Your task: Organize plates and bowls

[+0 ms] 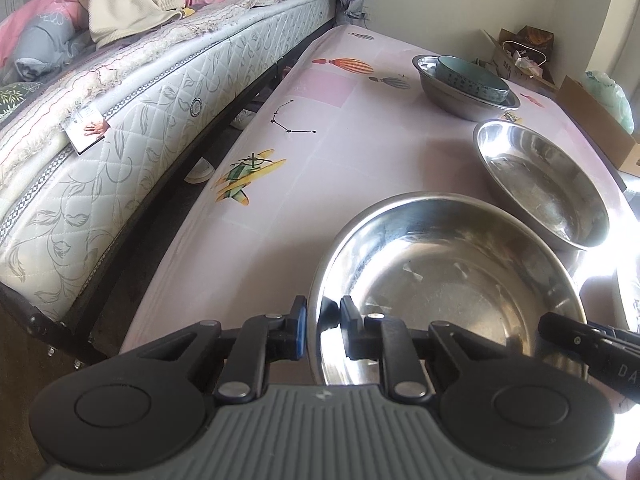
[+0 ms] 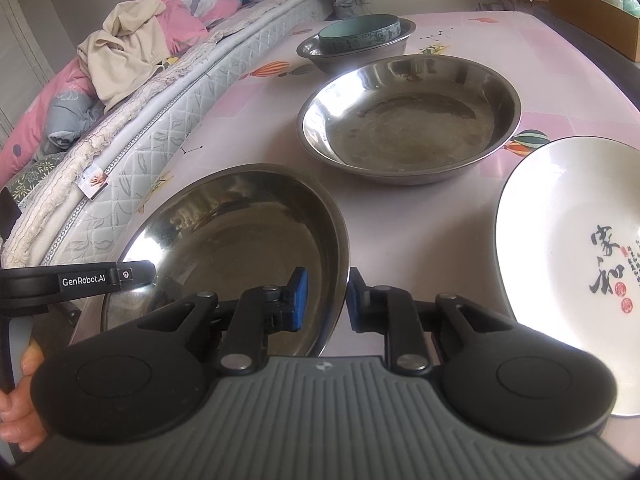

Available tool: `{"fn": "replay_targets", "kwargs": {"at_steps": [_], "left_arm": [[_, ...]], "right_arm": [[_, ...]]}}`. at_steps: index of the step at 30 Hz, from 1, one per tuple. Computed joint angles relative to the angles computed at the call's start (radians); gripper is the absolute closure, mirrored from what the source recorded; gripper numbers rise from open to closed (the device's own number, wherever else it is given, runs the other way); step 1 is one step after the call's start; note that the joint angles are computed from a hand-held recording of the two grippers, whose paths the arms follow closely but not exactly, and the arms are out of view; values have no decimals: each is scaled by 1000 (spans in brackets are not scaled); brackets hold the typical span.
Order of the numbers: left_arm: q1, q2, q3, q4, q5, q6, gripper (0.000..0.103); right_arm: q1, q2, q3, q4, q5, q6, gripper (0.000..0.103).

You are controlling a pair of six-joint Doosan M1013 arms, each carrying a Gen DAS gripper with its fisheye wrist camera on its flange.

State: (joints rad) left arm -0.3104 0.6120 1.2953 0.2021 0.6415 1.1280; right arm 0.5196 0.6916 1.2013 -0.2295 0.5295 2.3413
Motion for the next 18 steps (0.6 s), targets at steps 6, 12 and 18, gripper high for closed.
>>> {"fn": "replay_targets", "kwargs": {"at_steps": [6,12,18], "left_arm": [[1,-14,17,-32,10,13,85],[1,-36,45,-66,13,40,85],[8,-62,76,-129,11,82,85]], "right_arm": [[-1,-5,6,21,2,-17,84],[-4,-13,15,41,-4,-42,84],[-4,-22,27,40,-12,-54,84]]}}
